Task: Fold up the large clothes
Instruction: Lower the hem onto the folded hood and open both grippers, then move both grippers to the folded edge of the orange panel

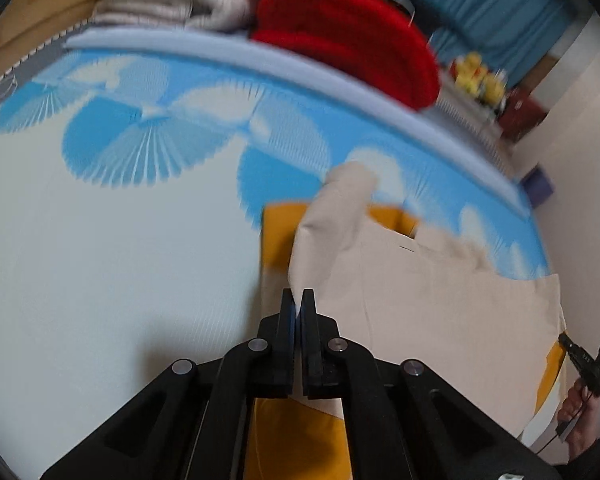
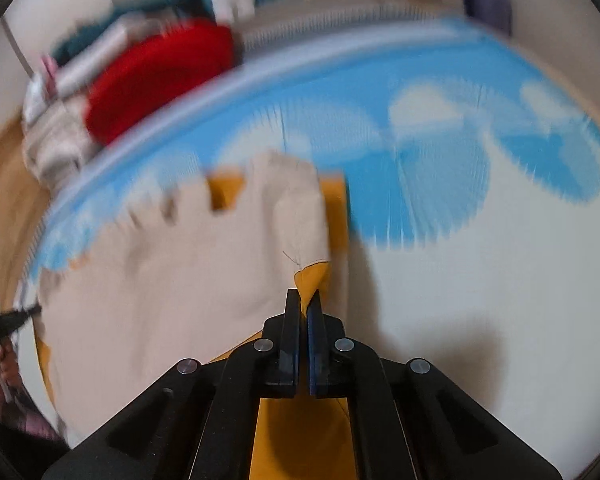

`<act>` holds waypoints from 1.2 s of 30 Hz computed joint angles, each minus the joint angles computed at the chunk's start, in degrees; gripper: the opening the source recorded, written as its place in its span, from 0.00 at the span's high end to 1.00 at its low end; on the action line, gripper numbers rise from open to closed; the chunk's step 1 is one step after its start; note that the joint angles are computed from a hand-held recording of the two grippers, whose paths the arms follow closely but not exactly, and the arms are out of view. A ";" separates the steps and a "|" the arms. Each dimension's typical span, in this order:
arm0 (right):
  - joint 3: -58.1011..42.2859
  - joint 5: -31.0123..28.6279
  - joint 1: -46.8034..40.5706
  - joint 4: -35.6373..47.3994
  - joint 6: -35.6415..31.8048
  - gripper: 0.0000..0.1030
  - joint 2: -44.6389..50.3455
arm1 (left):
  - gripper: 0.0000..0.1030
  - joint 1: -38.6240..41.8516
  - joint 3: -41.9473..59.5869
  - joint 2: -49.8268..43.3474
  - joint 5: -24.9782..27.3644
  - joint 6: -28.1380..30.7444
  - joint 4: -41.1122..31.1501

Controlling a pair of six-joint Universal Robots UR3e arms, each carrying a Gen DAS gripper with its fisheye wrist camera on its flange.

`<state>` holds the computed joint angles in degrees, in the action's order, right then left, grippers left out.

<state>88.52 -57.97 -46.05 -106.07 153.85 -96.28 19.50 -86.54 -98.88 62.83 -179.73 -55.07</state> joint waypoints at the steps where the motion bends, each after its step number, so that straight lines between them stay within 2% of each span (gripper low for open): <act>1: 1.11 2.49 -1.13 -2.50 1.24 0.98 -1.41 | 0.99 -0.22 0.06 -0.34 0.59 -0.99 2.11; 3: 2.98 2.81 -0.39 -9.19 4.54 0.98 -2.12 | 0.99 -0.65 0.53 -1.44 1.77 -2.88 5.45; 6: 3.05 -1.82 3.91 -17.07 8.47 0.98 0.56 | 0.99 -1.68 1.51 -3.58 3.39 -5.17 8.89; 8: 1.96 -4.84 6.48 -20.28 10.29 0.98 3.91 | 0.99 -4.36 5.89 -8.28 7.87 -4.67 7.44; 10: 0.62 -8.35 8.59 -21.27 11.23 0.98 7.31 | 0.99 -7.10 11.76 -14.30 13.78 -2.78 1.22; 11: -1.06 -11.04 10.10 -20.47 11.65 0.98 9.99 | 0.99 -7.96 13.08 -16.06 14.94 -2.85 -0.04; 15: -6.46 -19.23 15.17 -17.29 13.00 0.98 18.35 | 0.99 -9.24 14.42 -18.57 16.71 -3.64 3.48; 17: -6.55 -19.15 15.26 -19.14 14.38 0.98 18.69 | 0.99 -8.91 14.21 -18.41 16.23 -5.57 7.45; 20: -4.87 -16.52 14.80 -27.01 17.82 0.98 16.84 | 0.99 -9.40 14.69 -19.04 17.18 -7.14 9.91; 21: -4.35 -17.74 15.73 -29.94 18.57 0.98 16.82 | 0.94 -10.01 15.69 -19.83 18.30 -7.45 9.35; 23: -6.04 -21.31 17.92 -29.88 19.20 0.97 18.98 | 0.91 -10.70 21.28 -23.24 19.90 -7.39 2.54; 25: -9.63 -25.05 19.58 -24.53 18.88 0.96 22.56 | 0.86 -10.01 24.08 -24.73 19.01 -6.42 -3.69; 28: -11.23 -26.83 19.34 -21.00 17.68 0.88 24.09 | 0.80 -9.42 20.54 -20.93 20.04 -5.64 -0.83; 29: -10.29 -27.47 18.99 -21.38 17.44 0.86 23.02 | 0.78 -9.00 18.56 -19.07 19.38 -5.04 0.44; 31: -7.67 -30.59 18.96 -24.06 16.94 0.82 20.22 | 0.77 -7.16 15.26 -15.22 14.22 -2.00 0.06; 33: -4.32 -30.54 17.86 -26.21 15.75 0.82 16.68 | 0.77 -5.75 13.99 -12.99 7.10 3.63 -5.30; 35: -2.99 -23.55 14.71 -23.15 13.61 0.82 13.51 | 0.75 -5.38 15.21 -13.16 1.24 11.60 -15.22; 36: -1.72 -16.83 12.14 -19.42 9.99 0.82 11.06 | 0.73 -5.76 15.63 -13.47 0.65 14.36 -18.34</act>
